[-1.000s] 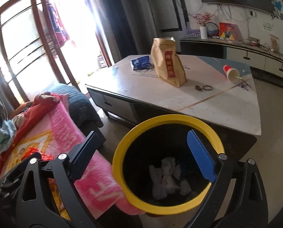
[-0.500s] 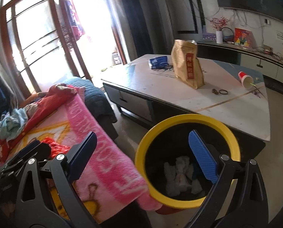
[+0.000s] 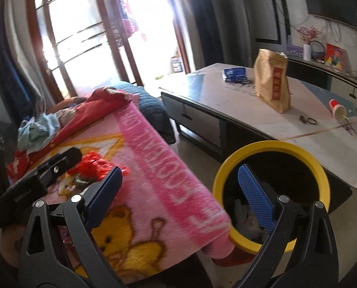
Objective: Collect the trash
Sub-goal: 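Move both open grippers back over the remaining trash on the blanket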
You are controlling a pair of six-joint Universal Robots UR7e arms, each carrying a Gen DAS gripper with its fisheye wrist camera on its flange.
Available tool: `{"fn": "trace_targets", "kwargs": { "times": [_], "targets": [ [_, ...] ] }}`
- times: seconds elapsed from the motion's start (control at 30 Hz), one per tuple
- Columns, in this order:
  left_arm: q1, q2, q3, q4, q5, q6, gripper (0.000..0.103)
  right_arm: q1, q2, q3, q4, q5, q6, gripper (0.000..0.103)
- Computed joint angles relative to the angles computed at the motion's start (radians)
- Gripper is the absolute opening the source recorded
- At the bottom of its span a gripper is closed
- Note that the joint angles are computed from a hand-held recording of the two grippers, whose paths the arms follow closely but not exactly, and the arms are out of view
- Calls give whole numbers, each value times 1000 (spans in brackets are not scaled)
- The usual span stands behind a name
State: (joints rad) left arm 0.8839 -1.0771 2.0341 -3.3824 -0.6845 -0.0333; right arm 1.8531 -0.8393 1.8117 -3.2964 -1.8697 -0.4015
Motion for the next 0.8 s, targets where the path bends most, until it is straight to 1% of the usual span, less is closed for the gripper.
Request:
{"fn": "trace_targets", "kwargs": {
  "times": [0.17, 0.53, 0.67, 0.8],
  "targets": [
    [6, -27, 23, -20, 31, -11, 96, 13, 6, 10, 35, 41, -19, 89],
    [30, -106, 80, -45, 96, -53, 96, 52, 32, 23, 119, 81, -83, 89],
    [35, -128, 92, -53, 121, -65, 96, 62, 40, 26, 171, 103, -107, 89],
    [43, -151, 106, -63, 142, -77, 96, 72, 55, 25, 210, 103, -122, 89]
  ]
}}
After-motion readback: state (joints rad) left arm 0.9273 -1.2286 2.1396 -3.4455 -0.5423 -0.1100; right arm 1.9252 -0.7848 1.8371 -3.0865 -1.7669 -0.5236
